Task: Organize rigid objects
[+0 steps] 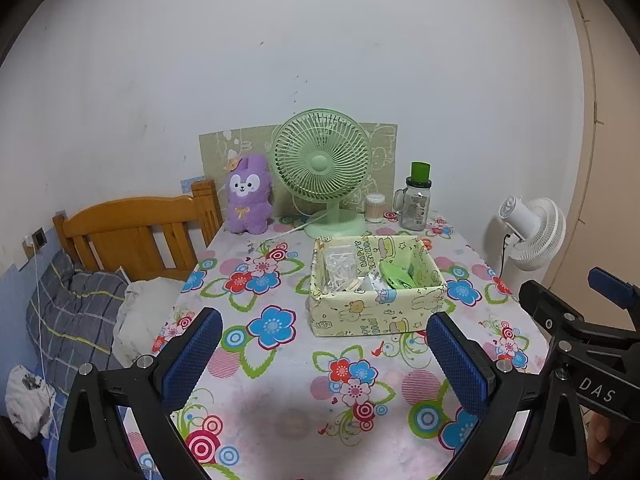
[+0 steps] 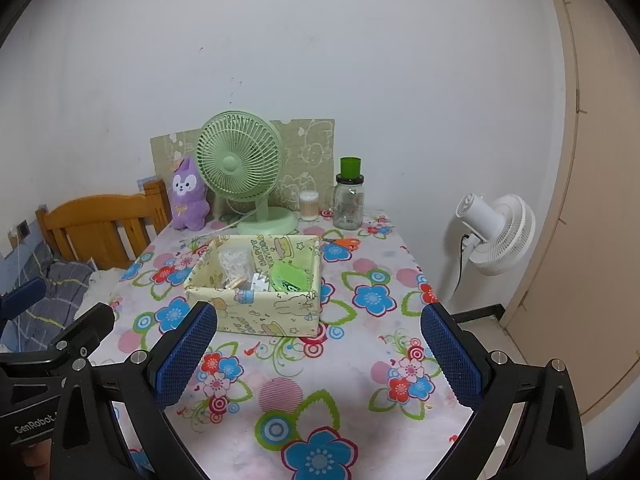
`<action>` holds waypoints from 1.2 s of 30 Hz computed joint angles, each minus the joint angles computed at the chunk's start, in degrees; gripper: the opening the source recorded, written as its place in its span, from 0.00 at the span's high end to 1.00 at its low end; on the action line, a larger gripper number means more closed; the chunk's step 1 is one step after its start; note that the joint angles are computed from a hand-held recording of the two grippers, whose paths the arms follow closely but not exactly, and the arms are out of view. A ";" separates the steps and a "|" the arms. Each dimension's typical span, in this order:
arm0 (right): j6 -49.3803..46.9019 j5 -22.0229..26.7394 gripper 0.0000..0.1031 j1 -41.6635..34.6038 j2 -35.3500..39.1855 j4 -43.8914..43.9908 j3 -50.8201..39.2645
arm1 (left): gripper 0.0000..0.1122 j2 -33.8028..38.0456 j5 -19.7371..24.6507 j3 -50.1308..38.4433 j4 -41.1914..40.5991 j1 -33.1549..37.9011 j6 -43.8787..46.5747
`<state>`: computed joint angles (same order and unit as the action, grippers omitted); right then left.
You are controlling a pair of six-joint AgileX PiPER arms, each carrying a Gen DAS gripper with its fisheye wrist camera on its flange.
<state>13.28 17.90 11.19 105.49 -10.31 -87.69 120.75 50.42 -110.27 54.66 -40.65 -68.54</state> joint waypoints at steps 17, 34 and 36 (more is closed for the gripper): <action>1.96 0.37 0.00 0.65 1.23 -1.06 -1.32 | 0.08 -0.23 -1.60 1.05 -0.01 0.92 -1.09; -2.70 -0.27 0.00 0.07 1.30 3.57 -1.12 | 0.08 -0.51 -1.24 1.90 1.21 0.35 -3.56; -2.68 -0.41 0.00 0.10 1.26 3.48 -1.02 | 0.08 -0.48 -1.07 1.86 1.18 0.28 -3.56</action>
